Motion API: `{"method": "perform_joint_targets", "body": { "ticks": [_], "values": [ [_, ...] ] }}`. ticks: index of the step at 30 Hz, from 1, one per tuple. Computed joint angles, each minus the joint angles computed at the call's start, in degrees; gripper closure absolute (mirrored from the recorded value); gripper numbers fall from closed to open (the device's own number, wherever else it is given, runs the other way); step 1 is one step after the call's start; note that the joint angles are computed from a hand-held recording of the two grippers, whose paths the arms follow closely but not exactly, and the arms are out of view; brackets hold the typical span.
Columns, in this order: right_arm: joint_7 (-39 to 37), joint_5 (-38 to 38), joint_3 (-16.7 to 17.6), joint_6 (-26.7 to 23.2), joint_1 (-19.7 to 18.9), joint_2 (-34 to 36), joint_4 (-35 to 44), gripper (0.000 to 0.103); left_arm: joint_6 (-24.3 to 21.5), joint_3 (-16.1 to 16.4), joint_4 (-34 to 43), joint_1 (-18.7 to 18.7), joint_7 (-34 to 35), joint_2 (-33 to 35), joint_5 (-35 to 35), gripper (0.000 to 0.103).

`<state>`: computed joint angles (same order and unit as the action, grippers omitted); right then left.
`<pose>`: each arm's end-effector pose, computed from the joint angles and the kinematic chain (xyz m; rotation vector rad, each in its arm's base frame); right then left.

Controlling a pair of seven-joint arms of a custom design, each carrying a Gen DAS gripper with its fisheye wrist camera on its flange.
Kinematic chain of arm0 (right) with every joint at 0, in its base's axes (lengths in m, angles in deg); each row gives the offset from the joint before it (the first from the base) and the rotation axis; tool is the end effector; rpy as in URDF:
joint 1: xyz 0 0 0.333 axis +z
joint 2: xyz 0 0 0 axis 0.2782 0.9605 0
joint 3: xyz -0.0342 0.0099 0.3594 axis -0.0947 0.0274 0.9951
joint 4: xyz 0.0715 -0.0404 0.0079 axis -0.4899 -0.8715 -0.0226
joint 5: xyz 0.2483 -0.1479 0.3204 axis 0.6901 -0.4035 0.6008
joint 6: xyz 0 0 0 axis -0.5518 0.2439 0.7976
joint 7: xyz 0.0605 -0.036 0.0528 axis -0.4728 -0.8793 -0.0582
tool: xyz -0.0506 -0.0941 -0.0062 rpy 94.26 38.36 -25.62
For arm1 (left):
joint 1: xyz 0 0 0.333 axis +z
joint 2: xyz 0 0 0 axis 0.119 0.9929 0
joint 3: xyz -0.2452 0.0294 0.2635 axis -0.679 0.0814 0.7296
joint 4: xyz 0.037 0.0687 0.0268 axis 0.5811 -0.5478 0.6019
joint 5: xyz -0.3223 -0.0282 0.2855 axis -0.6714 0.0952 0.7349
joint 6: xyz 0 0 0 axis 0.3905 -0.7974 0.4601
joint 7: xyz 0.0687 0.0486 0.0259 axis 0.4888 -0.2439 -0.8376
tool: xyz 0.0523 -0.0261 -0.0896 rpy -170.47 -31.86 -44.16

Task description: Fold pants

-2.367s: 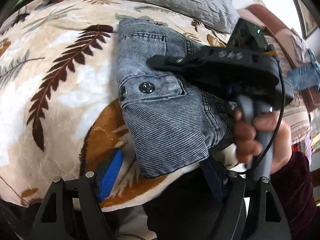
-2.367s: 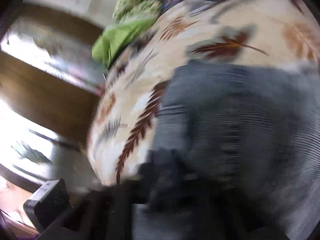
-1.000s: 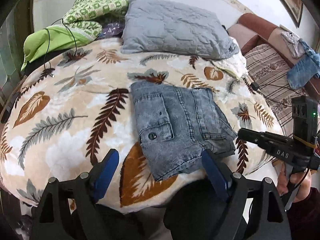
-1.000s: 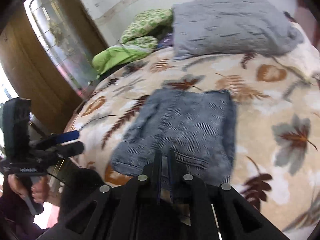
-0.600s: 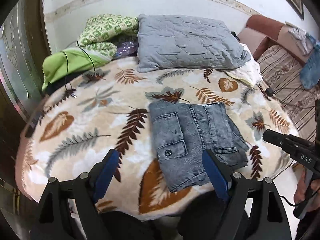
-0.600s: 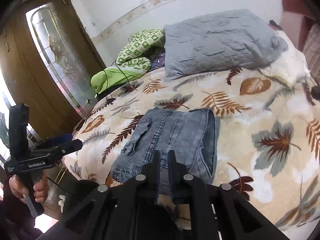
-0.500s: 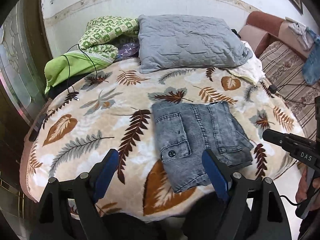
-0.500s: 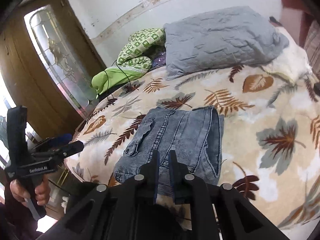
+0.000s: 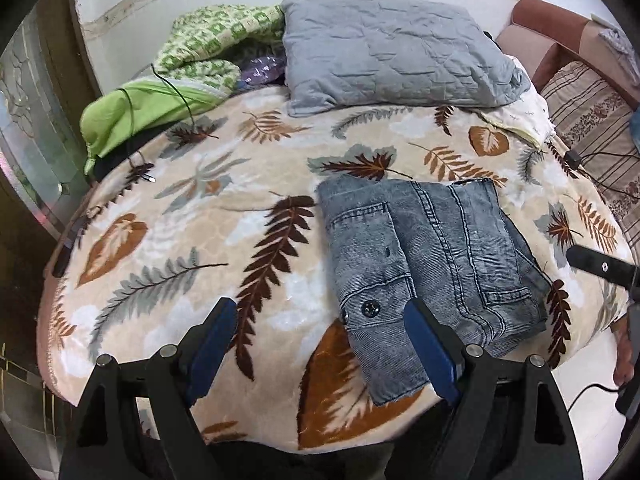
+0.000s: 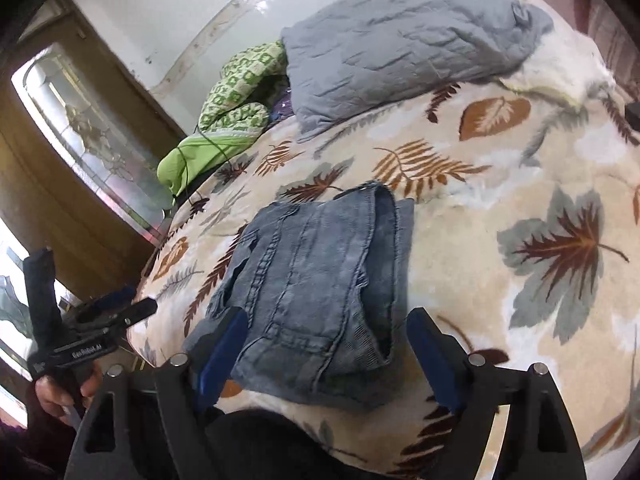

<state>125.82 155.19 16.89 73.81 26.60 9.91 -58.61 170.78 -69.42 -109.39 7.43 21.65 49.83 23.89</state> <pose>0.6264 0.1051 0.4875 -1.4845 1.6363 -0.1726 0.6691 -0.0829 0.5360 -1.5888 2.0281 -0.6320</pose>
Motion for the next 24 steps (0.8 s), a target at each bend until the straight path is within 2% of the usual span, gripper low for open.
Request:
{"method": "perform_joint_targets", "body": {
  "ticks": [4,10,13,18,21,23,24],
  "values": [
    [-1.7,4.4,-1.0,-6.9,-2.5,2.5,2.9,0.019,-2.0,-1.2,3.0,1.3,4.6,2.8,-5.6,0.018],
    [-0.8,7.6,-1.7,-17.6,-6.9,6.9,7.3,0.019,-11.7,-4.5,11.5,5.3,15.6,9.1,-20.2,0.018],
    [-0.1,8.5,-1.6,-21.1,-8.7,8.9,9.2,0.019,-16.1,-4.7,15.9,6.0,16.8,12.4,-22.2,0.018],
    [1.5,9.5,-0.8,-26.0,-10.8,12.5,12.6,0.019,-24.2,-6.8,22.8,8.3,21.5,17.5,-28.3,0.018],
    [4.1,6.8,-0.1,-29.0,-11.2,15.2,15.5,0.019,-28.6,-7.5,26.4,8.8,23.1,20.2,-30.5,0.018],
    [4.5,4.9,0.5,-28.7,-10.9,16.0,16.8,0.018,-32.1,-8.1,28.8,9.3,24.1,22.3,-32.2,0.018],
    [4.6,5.0,1.0,-30.2,-11.2,16.7,17.8,0.018,-35.3,-8.6,30.7,9.7,24.1,23.6,-33.3,0.018]
  ]
}}
